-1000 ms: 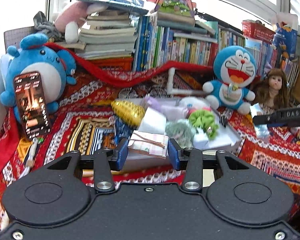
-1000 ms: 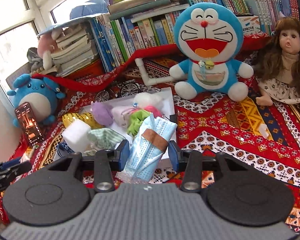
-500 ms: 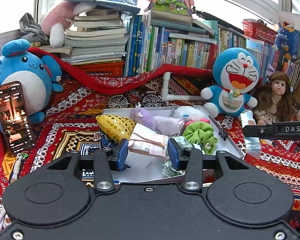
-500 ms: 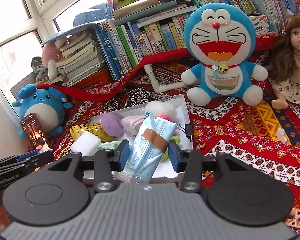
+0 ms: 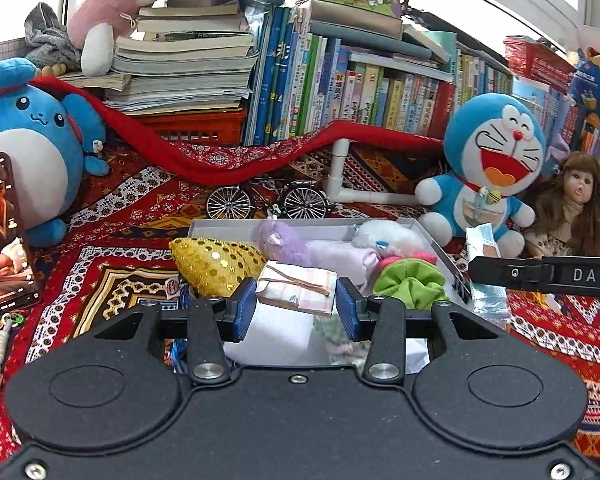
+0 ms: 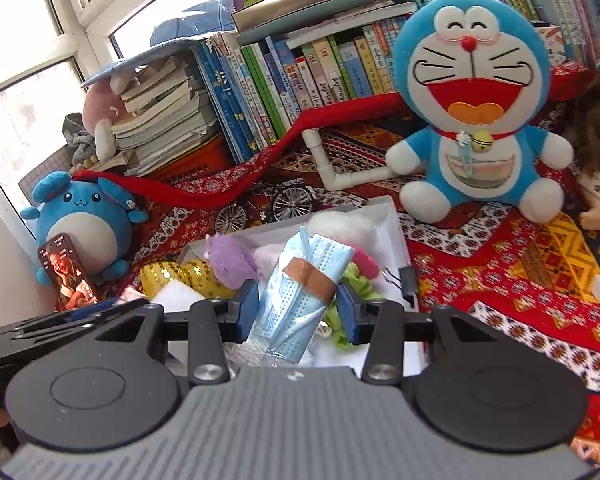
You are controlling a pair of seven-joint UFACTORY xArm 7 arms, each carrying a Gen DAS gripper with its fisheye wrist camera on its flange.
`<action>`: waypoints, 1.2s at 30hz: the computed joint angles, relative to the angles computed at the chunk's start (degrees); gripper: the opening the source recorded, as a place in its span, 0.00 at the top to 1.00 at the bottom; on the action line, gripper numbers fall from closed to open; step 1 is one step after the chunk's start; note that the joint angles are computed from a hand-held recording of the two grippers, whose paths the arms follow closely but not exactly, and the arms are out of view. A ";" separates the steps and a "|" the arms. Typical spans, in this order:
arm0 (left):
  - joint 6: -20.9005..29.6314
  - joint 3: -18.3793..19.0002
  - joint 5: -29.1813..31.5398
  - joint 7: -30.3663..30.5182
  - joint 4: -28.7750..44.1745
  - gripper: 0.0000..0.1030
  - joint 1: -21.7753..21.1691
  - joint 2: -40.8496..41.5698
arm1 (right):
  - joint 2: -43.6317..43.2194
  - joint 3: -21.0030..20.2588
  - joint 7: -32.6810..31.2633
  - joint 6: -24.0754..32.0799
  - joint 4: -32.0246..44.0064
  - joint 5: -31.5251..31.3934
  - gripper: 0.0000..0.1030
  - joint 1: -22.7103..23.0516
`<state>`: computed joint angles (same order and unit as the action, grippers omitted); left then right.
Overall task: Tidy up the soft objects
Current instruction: 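Open the left tool to drop the packet in the box while the right tool releases the mask packet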
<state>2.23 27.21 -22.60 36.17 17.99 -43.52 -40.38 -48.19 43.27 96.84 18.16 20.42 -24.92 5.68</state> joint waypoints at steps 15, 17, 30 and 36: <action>2.34 4.43 -5.64 -2.31 11.85 0.60 -8.41 14.89 | 9.07 4.86 -1.26 -17.56 0.65 1.72 0.53 -15.17; 3.09 4.34 -7.69 -1.56 13.03 0.60 -9.00 16.39 | 10.57 6.38 -1.80 -20.80 0.40 3.00 0.53 -17.50; 6.35 0.94 -16.94 6.05 16.90 0.60 -6.67 22.66 | 16.86 13.64 -10.74 -24.29 1.70 9.62 0.54 -24.83; 4.97 -5.90 -17.66 7.34 16.76 0.60 -0.71 25.33 | 16.54 13.72 -13.80 -19.77 2.93 9.95 0.54 -24.21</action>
<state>7.20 21.31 -40.25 43.50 34.76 -44.24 -15.05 -31.66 57.00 83.03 -1.61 23.35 -14.97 -18.54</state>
